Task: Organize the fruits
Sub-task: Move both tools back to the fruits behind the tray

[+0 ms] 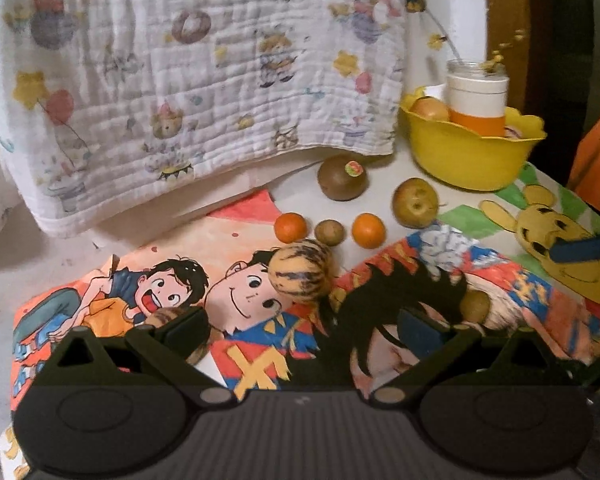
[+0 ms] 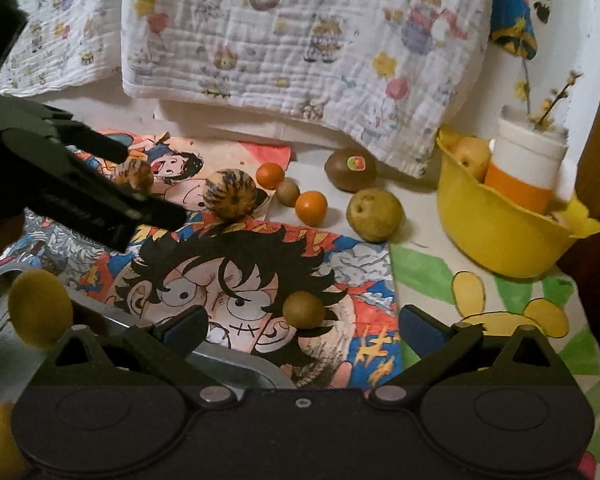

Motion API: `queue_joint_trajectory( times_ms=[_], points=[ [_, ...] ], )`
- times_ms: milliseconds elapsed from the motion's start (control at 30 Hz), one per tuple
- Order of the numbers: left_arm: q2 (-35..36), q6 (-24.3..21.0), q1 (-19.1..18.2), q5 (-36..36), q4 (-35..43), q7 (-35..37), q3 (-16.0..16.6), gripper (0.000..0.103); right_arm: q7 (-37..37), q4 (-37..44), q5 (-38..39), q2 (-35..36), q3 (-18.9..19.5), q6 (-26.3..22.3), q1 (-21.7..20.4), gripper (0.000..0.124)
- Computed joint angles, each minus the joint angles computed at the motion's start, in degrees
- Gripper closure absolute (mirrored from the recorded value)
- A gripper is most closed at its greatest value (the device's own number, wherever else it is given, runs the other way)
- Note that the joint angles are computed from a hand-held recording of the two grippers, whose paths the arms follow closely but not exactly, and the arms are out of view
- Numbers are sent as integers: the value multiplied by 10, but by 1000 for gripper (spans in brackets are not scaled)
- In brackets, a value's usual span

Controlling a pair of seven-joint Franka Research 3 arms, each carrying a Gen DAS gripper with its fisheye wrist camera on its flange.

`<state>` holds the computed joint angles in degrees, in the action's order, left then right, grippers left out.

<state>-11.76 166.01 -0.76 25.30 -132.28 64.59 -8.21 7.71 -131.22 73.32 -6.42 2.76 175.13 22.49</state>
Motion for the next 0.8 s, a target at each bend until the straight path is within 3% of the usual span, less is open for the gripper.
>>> queue_joint_trajectory(
  times_ms=[400, 567, 700, 800],
  points=[
    [78, 5, 11, 72, 58, -52, -2, 0, 147, 30, -83, 53, 19, -2, -17, 37],
    [99, -8, 3, 71, 81, -41, 5, 1, 205, 37, -116, 64, 27, 5, -22, 46],
    [114, -17, -3, 46, 97, -11, 10, 1, 302, 39, -185, 74, 28, 1, -29, 55],
    [125, -24, -5, 36, 109, 2, 12, 3, 322, 40, -196, 77, 32, -5, -33, 62]
  ],
)
